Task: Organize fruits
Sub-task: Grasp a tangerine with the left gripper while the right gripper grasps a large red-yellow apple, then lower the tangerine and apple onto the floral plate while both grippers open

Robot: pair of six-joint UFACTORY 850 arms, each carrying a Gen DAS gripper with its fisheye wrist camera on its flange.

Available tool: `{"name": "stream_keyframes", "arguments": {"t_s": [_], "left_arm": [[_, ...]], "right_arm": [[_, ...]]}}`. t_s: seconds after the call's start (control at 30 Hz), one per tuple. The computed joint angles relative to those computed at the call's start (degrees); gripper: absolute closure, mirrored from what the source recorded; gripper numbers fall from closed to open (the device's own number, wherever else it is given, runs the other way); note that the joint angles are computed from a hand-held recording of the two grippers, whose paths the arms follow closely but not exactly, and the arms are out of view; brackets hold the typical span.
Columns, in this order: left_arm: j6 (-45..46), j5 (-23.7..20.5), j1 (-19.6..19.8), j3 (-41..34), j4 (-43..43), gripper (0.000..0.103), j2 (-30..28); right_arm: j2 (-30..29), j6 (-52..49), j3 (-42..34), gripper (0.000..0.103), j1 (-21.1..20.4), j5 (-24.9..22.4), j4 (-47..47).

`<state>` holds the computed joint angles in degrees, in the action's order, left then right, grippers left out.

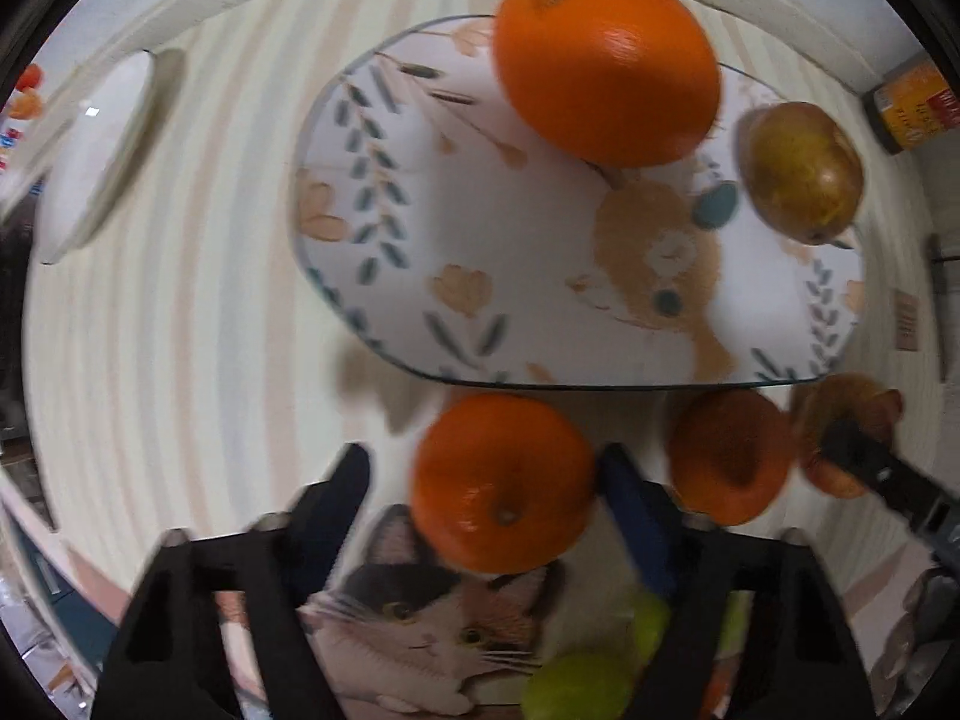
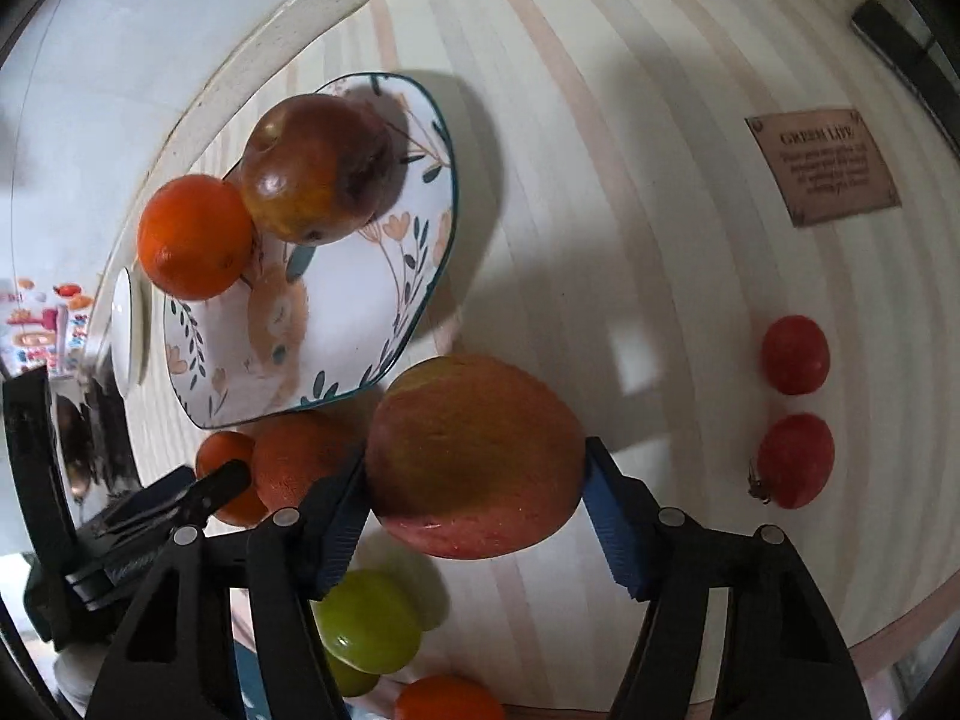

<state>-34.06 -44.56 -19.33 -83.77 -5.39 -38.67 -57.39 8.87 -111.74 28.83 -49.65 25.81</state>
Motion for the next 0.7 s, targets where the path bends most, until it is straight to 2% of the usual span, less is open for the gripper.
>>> {"name": "stream_keyframes", "arguments": {"t_s": [0.1, 0.27, 0.4, 0.7], "left_arm": [[-1.87, -0.48, -0.9, -0.33, 2.44, 0.042, 0.04], [-3.49, 0.63, -2.55, 5.04, 2.25, 0.042, 3.5], [-5.34, 0.93, -3.98, 8.27, 3.34, 0.042, 5.79], [-6.93, 2.61, -4.75, 9.9, 3.48, 0.043, 7.17]], "right_arm": [[1.08, -0.52, 1.37, 0.034, 0.84, -0.94, -2.72], [4.7, -3.07, 6.7, 0.034, 3.03, -1.46, -7.02], [6.44, -2.5, 10.71, 0.033, 3.44, 0.64, -6.89], [7.95, -2.07, 12.55, 0.036, 3.44, 2.45, -8.2]]}}
